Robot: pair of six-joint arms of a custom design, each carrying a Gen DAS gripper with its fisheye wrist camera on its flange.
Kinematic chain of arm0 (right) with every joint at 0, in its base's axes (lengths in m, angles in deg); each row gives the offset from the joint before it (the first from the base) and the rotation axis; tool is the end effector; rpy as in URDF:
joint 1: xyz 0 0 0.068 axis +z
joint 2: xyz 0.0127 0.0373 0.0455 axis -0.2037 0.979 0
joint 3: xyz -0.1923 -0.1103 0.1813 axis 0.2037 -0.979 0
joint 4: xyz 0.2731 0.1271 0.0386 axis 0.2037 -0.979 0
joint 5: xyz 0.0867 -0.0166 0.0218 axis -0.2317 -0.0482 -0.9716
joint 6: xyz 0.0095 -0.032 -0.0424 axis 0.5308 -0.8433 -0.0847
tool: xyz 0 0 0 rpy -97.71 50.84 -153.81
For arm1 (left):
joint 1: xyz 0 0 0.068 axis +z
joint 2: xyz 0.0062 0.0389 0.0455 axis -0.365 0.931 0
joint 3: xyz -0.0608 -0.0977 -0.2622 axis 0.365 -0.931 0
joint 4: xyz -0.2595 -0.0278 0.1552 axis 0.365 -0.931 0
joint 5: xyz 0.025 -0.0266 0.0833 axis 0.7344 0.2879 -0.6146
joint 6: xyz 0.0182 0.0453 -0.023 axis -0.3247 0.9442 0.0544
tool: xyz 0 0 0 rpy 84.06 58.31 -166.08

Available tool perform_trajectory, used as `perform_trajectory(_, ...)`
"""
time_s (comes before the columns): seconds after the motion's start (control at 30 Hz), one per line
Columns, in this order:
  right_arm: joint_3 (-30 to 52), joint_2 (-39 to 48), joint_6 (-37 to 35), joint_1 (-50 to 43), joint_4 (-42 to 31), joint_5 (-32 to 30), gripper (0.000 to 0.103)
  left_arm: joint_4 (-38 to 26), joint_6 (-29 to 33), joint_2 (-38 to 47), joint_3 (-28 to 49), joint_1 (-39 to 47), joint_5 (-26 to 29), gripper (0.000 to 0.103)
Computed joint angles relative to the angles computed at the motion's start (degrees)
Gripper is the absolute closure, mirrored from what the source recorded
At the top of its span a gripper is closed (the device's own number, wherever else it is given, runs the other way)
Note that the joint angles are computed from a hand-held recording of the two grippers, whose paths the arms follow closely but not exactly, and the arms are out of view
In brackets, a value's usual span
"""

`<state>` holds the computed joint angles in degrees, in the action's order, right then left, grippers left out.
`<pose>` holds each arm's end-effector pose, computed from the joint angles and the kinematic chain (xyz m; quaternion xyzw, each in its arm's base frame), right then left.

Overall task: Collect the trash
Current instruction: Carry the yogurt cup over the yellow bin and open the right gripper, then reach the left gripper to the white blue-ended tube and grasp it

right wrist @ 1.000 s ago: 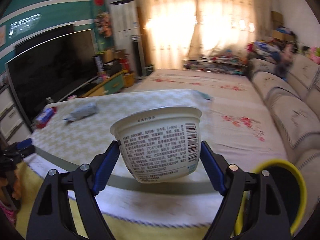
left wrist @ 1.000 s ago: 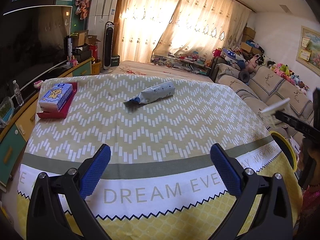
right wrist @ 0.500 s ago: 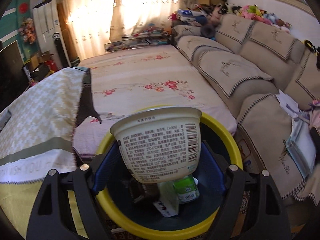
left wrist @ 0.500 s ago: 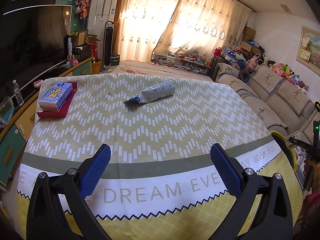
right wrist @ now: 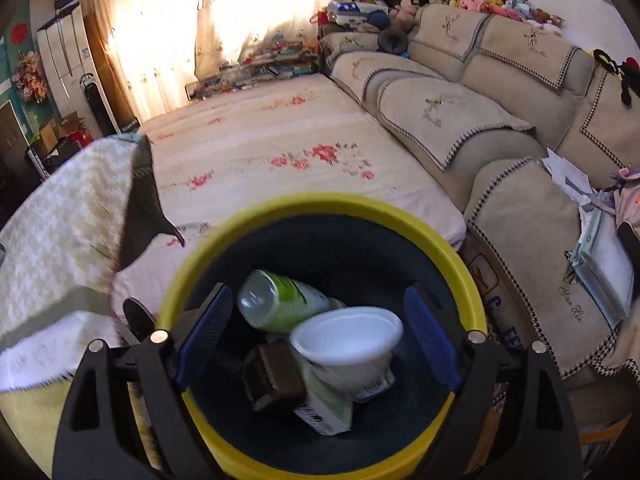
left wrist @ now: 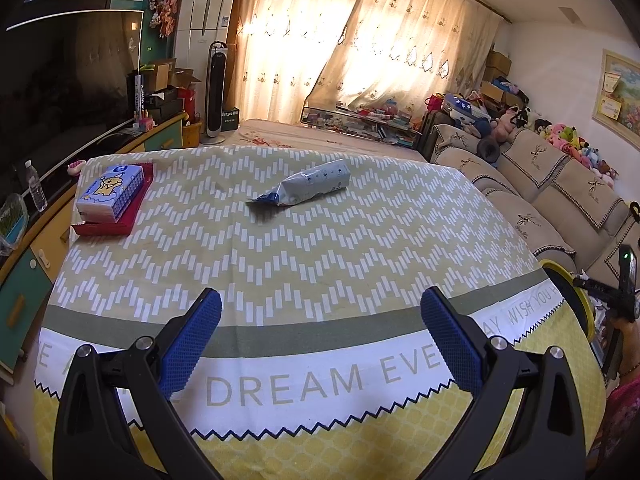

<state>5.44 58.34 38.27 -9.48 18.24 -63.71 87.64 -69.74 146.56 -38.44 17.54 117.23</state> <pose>0.3440 0.0103 0.0956 0.0970 0.9288 0.0017 0.3577 0.2162 0.1513 0.1323 -0.0940 0.8917 -0.0598 0.4387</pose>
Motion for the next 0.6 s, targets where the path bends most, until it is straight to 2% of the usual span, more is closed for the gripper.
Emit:
perform_trajectory(0.2, 2.3, -4.7, 2.0, 10.8, 1.8, 0.5, 0.017, 0.0, 0.2, 0.2, 0.1, -0.1, 0.0, 0.005)
perform_trajectory(0.4, 11.1, 1.9, 0.6, 21.1, 3.2, 0.9, 0.016, -0.1, 0.5, 0.6, 0.4, -0.2, -0.2, 0.005)
perform_trajectory(0.5, 11.7, 3.4, -1.4, 24.4, 4.8, 0.8, 0.015, -0.3, 0.6, 0.5, 0.5, -1.1, -1.7, 0.005)
perform_trajectory(0.57, 11.4, 3.7, -2.8, 26.0, 5.6, 2.0, 0.014, -3.2, 1.0, 0.7, 2.0, -2.3, -2.7, 0.005)
perform_trajectory(0.6, 11.3, 3.9, -3.2, 26.4, 5.9, 1.9, 0.014, -6.9, 2.6, 1.6, 4.1, -2.9, -2.3, 0.005)
